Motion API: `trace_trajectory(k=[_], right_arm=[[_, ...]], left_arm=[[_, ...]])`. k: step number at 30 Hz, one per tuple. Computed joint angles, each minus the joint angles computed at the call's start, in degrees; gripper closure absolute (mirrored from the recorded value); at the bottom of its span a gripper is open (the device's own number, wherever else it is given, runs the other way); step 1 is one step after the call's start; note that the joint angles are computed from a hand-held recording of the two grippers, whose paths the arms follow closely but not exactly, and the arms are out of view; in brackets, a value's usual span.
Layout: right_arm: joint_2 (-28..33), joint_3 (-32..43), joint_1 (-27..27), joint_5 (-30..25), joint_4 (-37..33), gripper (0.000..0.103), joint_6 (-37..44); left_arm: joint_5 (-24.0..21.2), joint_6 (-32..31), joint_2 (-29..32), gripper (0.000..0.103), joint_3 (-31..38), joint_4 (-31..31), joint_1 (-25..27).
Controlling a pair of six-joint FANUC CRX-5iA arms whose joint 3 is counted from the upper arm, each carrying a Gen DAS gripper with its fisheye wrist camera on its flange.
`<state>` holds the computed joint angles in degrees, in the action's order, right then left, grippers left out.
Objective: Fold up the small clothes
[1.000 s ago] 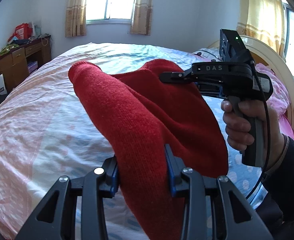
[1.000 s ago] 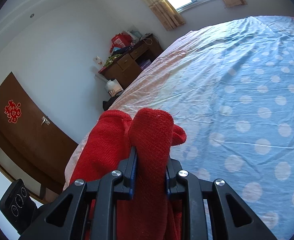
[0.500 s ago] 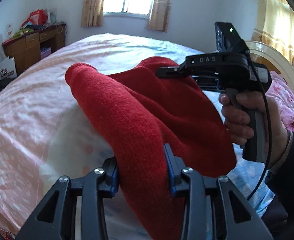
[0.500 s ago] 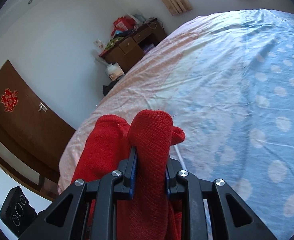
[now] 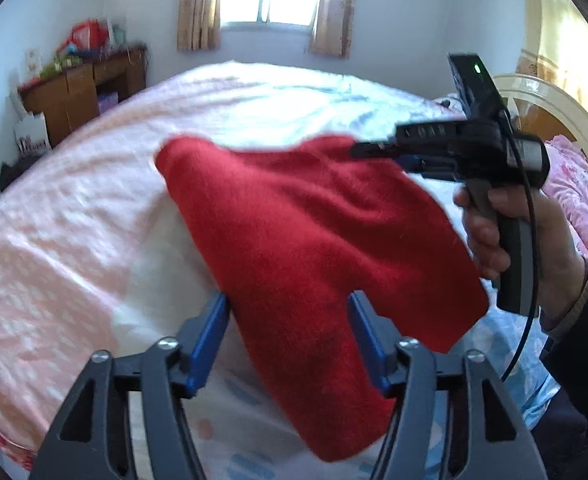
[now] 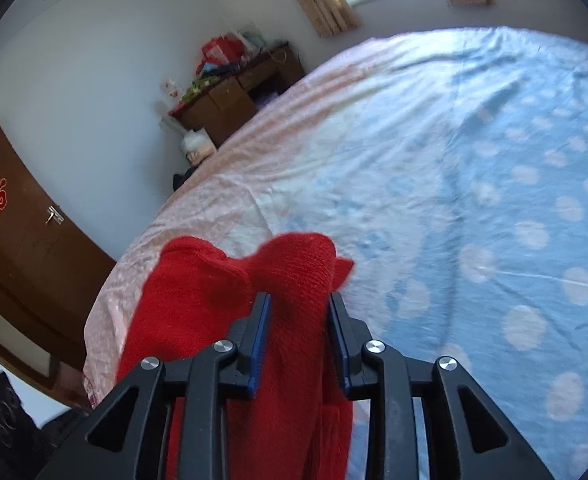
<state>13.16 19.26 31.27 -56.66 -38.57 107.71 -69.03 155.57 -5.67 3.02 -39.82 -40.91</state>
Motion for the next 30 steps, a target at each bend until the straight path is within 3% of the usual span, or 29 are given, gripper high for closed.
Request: trace_trajectory(k=[2,4,7,9,12,14,17,21,24,28,30], right_arm=[[-3.2,-2.8,-1.0,1.5,-2.4,0.063,2.2],[-6.0,-4.7,-3.6,-0.5,-9.3,0.049,7.8],[-8.6,-7.1,-6.6,-7.0,-17.2,0.042,15.8],[-7.8,-7.5,-6.8,-12.6,-18.3,0.042,17.0],[-7.9,-10.5,-4.5,-9.2,-13.8,0.044,14.9],[-7.2,-10.9,-6.4,-10.1,-17.3,0.044,16.4],[-6.9,-10.1,-6.7,-10.8,-17.1,0.044,15.1],[-12.2,-14.6,-5.5,-4.4,-12.3,0.042,11.5],[-17.7,-18.7,-4.6,1.1,-9.5,0.041,10.1],[-26.1,-26.3,1.7,14.8,2.5,0.037,3.9],[-28.6,-28.2,3.0,18.4,4.4,0.033,3.0]], left_arm=[[-3.3,1.7,0.6,0.015,1.9,-5.0,-2.9],[-7.5,2.5,2.0,0.012,3.8,-8.5,-4.4],[-11.3,2.9,4.2,0.012,5.1,-8.0,-3.1],[-12.4,3.7,5.0,0.011,4.5,-6.2,-1.7],[-10.4,7.3,3.4,0.005,1.7,-4.8,-1.0],[-9.4,8.9,2.7,0.005,0.8,-4.5,-1.2],[-11.3,9.1,4.1,0.004,2.5,-5.3,-2.2],[-15.5,6.4,5.6,0.004,6.4,-5.7,-4.2],[-15.3,6.4,4.2,0.004,6.3,-8.4,-5.7],[-15.4,6.7,3.4,0.003,7.0,-10.8,-7.4],[-15.5,6.7,3.3,0.003,7.5,-11.9,-8.2]])
